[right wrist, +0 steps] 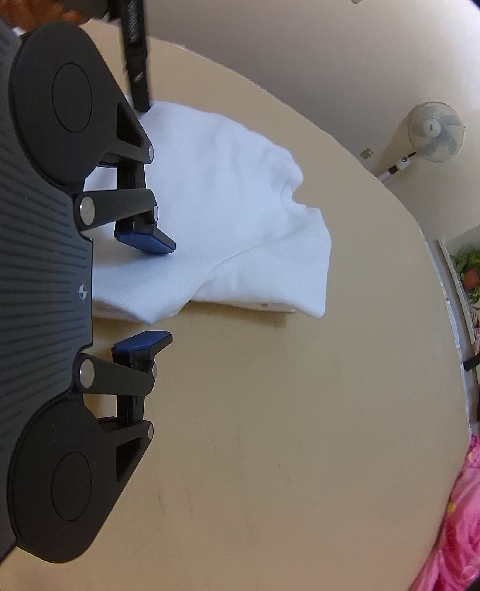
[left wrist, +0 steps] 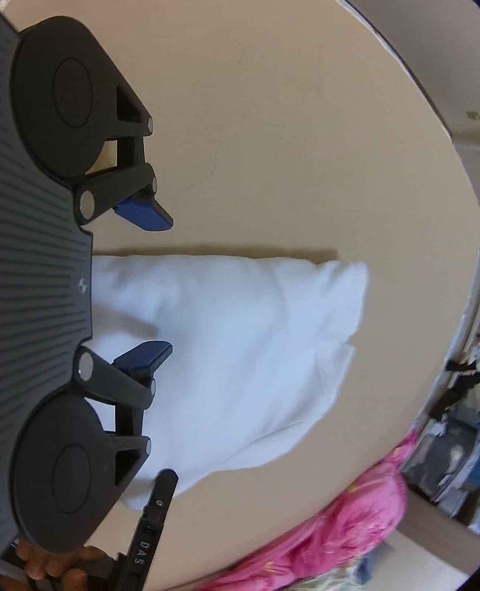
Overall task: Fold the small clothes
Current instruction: 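Open both grippers and lift them away from the folded shirt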
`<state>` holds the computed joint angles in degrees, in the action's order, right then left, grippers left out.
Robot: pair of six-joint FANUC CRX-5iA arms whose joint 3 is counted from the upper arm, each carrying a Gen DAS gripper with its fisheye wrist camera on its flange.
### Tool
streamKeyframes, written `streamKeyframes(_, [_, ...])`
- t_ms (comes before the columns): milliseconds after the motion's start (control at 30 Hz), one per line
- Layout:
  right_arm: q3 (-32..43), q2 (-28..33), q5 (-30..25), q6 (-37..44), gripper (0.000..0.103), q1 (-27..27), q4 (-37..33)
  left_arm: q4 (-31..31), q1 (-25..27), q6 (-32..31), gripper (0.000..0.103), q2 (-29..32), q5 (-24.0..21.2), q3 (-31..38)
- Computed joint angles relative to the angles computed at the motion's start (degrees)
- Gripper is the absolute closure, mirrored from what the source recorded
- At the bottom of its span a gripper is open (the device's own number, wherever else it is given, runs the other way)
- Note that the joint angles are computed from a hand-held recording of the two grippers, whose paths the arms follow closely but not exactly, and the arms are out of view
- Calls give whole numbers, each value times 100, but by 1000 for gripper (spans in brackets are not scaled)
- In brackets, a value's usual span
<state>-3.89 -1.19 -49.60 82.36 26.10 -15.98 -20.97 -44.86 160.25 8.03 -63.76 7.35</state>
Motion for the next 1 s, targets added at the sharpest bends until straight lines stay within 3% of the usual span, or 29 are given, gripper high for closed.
streamKeyframes(67, [-264,-149,-96,-366,53,101,262,363,57,-370,22,264,-431,121])
streamKeyframes(100, [-355,-241,-174,-591,53,117,346,208,-57,-327,21,341,-641,280])
streamKeyframes(233, [-685,-617,-276,-1229,53,325,1056,-1158,-1028,-454,21,774,-2119,1485])
streamKeyframes(367, [-1680,-1666,280,-1832,53,807,2340,-1972,-1853,-263,6,875,-2913,2125])
streamKeyframes(467, [-2249,-2531,590,-2028,51,1002,2682,-2466,-2372,8,1,1167,-3479,2798])
streamKeyframes(700, [-3444,-4344,603,-3316,31,2098,4194,-2953,-3218,638,1,1710,-4058,3644])
streamKeyframes(833, [-3710,-4690,254,-3795,31,2656,4835,-3061,-3287,574,1,2208,-4486,4255])
streamKeyframes(1000, [-3736,-4701,165,-3891,31,2781,4957,-3331,-3330,545,1,2413,-4621,4467])
